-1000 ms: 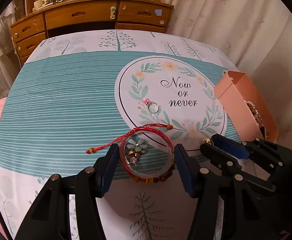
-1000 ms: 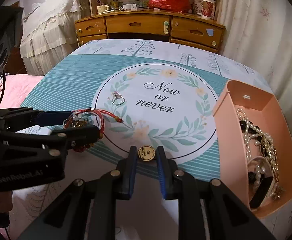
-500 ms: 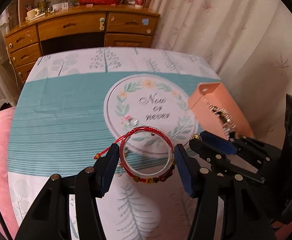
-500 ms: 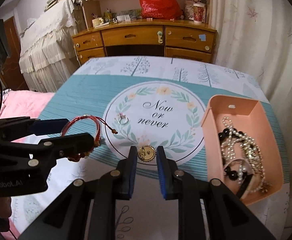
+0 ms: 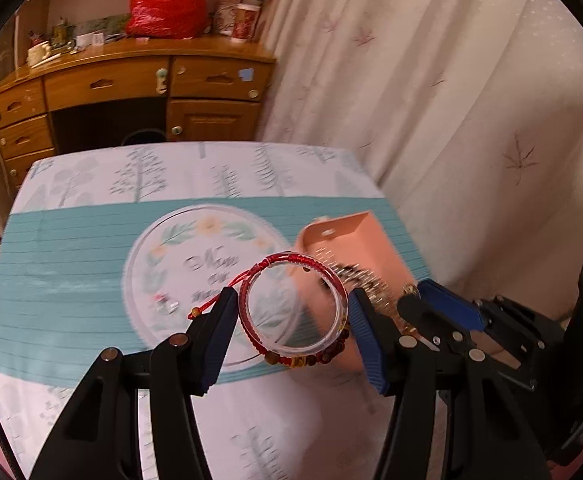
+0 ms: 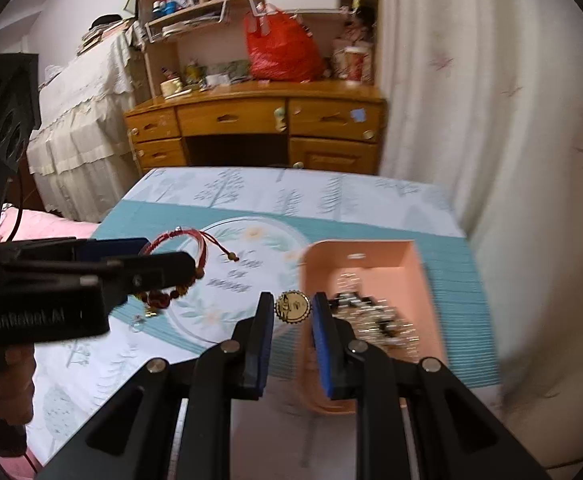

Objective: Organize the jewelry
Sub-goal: 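Carry the red bracelet and gold coin into the pink box and release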

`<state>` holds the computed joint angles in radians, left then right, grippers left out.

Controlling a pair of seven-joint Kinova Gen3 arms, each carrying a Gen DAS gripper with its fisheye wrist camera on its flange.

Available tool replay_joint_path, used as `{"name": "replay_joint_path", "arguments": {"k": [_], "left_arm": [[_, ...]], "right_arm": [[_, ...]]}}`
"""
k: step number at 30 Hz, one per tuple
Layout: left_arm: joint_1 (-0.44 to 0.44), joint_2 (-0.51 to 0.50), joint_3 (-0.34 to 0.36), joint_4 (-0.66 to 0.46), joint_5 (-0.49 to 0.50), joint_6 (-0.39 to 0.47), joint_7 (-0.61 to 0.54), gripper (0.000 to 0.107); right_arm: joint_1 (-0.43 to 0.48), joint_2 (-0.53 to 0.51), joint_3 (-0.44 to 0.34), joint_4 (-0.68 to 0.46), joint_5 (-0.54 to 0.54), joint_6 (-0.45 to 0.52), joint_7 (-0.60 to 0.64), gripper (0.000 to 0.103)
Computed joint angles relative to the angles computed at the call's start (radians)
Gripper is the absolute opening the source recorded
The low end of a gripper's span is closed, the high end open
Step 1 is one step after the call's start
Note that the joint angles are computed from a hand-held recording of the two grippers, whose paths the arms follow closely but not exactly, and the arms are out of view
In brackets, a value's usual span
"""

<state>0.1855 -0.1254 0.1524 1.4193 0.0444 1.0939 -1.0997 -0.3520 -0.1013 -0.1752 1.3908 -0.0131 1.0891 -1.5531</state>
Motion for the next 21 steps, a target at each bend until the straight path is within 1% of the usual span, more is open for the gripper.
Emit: {"name": "replay_joint_path", "arguments": {"k": [3,7,8,10,12,13,14,15,16,17,20,21], "left_arm": [[0.011,0.037,0.023,-0.023,-0.021,-0.037,0.037,0.055],[0.035,0.088,0.028,-0.034,-0.036,-0.091,0.084,0.055],[0.045,0.107,0.033,-0.040,-0.056,-0.103,0.108,0.055],[0.069,0.141,0.038,-0.065,-0.101,-0.093,0.147,0.055],[0.106,0.194,0.042,-0.119,-0.160,-0.044,0.205,0.055],[0.125,0.218,0.039,-0.148,-0.183,-0.013,0.227,0.061],[0.144,0.248,0.034,-0.185,-0.202,0.027,0.246,0.075],[0.159,0.267,0.026,-0.210,-0.210,0.052,0.254,0.081],[0.172,0.278,0.018,-0.223,-0.217,0.061,0.261,0.084],[0.181,0.286,0.011,-0.233,-0.219,0.059,0.267,0.084],[0.193,0.296,-0.007,-0.248,-0.207,0.060,0.280,0.084],[0.195,0.299,-0.012,-0.250,-0.205,0.061,0.285,0.084]], "right_arm": [[0.020,-0.024,0.029,0.020,0.006,-0.022,0.062,0.019],[0.051,-0.039,0.056,0.065,-0.004,-0.060,0.125,0.019],[0.057,-0.040,0.062,0.078,-0.013,-0.067,0.139,0.019],[0.071,-0.041,0.084,0.105,-0.047,-0.076,0.179,0.019],[0.085,-0.028,0.101,0.110,-0.080,-0.054,0.209,0.019],[0.096,-0.021,0.107,0.105,-0.104,-0.036,0.225,0.020],[0.101,-0.008,0.128,0.092,-0.145,-0.002,0.249,0.024],[0.114,0.010,0.143,0.072,-0.184,0.038,0.267,0.030],[0.122,0.023,0.156,0.062,-0.210,0.062,0.278,0.044],[0.138,0.025,0.151,0.058,-0.220,0.071,0.290,0.053],[0.156,0.001,0.142,0.081,-0.214,0.036,0.338,0.065],[0.159,-0.001,0.140,0.083,-0.209,0.029,0.348,0.067]]}}
